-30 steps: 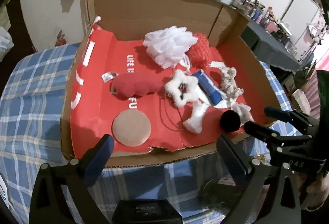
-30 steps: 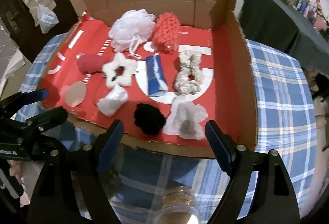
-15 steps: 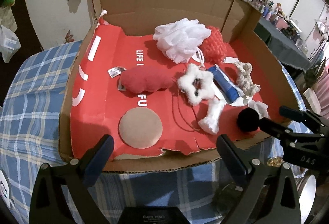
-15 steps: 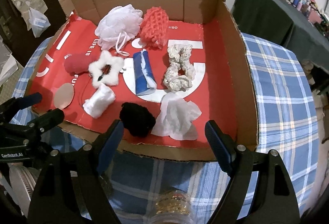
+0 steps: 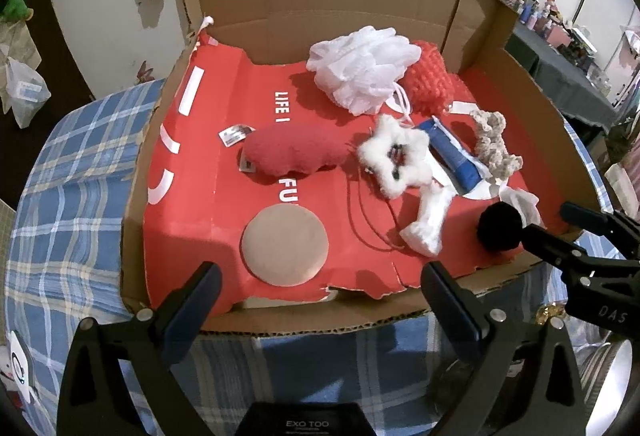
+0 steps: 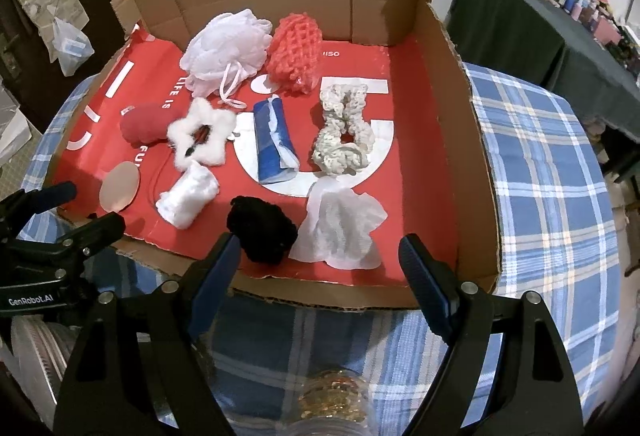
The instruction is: Organize soft objects
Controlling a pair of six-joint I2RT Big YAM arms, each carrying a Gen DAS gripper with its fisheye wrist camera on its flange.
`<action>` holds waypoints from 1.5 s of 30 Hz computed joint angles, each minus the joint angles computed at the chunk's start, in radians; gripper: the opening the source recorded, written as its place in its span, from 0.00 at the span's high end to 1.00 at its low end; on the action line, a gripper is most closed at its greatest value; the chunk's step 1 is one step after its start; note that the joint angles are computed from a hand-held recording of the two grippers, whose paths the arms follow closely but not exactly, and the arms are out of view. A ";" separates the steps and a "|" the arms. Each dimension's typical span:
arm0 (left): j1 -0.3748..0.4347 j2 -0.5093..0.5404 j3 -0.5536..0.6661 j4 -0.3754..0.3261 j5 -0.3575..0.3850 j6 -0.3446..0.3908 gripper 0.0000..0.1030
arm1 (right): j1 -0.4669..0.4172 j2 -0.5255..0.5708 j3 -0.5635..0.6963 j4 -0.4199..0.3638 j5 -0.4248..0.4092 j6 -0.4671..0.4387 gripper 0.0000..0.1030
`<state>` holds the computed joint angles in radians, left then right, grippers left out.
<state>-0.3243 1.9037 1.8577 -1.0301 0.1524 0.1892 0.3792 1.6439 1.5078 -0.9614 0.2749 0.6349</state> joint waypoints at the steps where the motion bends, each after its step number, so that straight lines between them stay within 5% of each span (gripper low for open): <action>1: 0.000 -0.001 -0.001 0.002 -0.001 0.000 0.02 | 0.000 0.000 0.000 0.001 0.002 -0.001 0.21; 45: 0.001 -0.015 -0.026 0.035 -0.001 -0.009 0.02 | 0.005 -0.004 -0.003 0.004 0.036 -0.016 0.21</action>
<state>-0.3238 1.8889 1.8317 -0.9951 0.1514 0.1803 0.3841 1.6395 1.5051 -0.9574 0.3106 0.6189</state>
